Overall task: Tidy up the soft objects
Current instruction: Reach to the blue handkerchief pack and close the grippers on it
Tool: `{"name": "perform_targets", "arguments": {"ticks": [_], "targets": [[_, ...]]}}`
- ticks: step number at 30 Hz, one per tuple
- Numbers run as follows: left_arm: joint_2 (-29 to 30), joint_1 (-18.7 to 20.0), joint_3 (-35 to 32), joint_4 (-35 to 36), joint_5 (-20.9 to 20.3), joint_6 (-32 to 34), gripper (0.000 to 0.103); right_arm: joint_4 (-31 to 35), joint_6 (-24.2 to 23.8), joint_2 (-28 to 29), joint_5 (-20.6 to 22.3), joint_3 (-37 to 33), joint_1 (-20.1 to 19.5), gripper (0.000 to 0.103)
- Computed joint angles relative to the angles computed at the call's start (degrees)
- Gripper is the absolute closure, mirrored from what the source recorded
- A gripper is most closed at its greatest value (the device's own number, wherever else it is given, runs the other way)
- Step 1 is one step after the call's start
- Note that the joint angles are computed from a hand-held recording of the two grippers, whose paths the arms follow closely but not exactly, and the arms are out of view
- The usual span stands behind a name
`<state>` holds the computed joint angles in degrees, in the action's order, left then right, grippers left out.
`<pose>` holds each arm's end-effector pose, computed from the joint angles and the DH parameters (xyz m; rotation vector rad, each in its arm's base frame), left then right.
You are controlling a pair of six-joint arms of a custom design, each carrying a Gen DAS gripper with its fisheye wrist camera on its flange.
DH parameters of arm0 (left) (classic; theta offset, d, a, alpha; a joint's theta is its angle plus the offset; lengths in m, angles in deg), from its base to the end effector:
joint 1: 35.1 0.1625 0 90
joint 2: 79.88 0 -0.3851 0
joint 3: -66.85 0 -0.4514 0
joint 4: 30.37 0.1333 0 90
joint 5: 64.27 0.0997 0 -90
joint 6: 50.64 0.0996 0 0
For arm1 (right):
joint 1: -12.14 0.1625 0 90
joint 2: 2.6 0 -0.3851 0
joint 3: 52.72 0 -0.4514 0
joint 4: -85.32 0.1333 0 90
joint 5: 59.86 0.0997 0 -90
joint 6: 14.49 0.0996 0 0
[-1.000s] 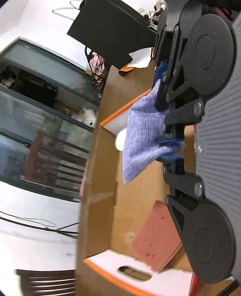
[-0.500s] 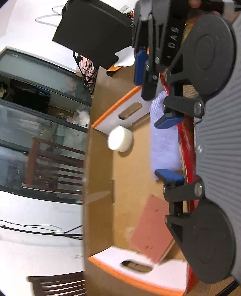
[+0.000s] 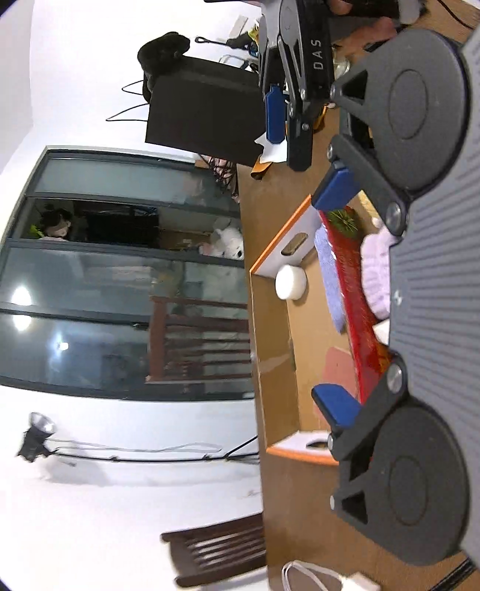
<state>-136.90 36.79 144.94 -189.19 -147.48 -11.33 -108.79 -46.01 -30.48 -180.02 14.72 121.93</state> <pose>-0.1018 -0.7780 0.3306 1.2147 2.3629 -1.1265 0.3523 -0.7330 0.1081 0.6146 -2.1436 1.3206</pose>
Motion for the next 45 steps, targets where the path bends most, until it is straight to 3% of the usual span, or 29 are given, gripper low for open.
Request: {"name": "perform_targets", "arguments": {"ticks": [3,7,11,15,25,33,39,43,45], "targets": [[-3.4,1.0,5.7,-4.6,-0.5,-0.7,0.000,-2.9,-0.6,-0.6,-0.5,3.0,0.8,0.029],[-7.0,2.6,10.4,-4.9,-0.2,-3.3,0.000,-6.4,-1.6,-0.8,-0.5,7.0,1.7,0.024],[-8.9,3.2,14.1,-7.5,4.2,-2.5,0.000,-7.7,-1.2,-0.6,-0.2,10.3,2.3,0.023],[-10.7,4.0,16.7,-9.4,4.5,-2.8,0.000,-6.2,1.3,-0.3,1.2,12.7,2.4,0.023],[-12.5,6.6,19.0,-7.5,3.1,-3.3,0.000,-6.8,3.0,2.8,-3.8,12.6,3.8,0.021],[-11.1,6.8,18.6,-6.3,1.1,-3.8,0.000,-8.2,5.9,2.5,-8.0,14.0,3.5,0.021],[-6.5,6.8,14.0,-8.2,1.0,-5.1,0.000,-7.5,8.1,2.5,-5.2,12.4,2.1,0.022],[-2.0,6.5,8.3,-7.2,5.4,-7.3,0.011,-4.0,7.0,4.4,-1.8,7.7,1.2,0.028],[-0.1,6.5,5.3,-4.9,7.9,-9.9,0.022,-1.1,6.6,5.8,0.1,4.2,0.8,0.030]]}}
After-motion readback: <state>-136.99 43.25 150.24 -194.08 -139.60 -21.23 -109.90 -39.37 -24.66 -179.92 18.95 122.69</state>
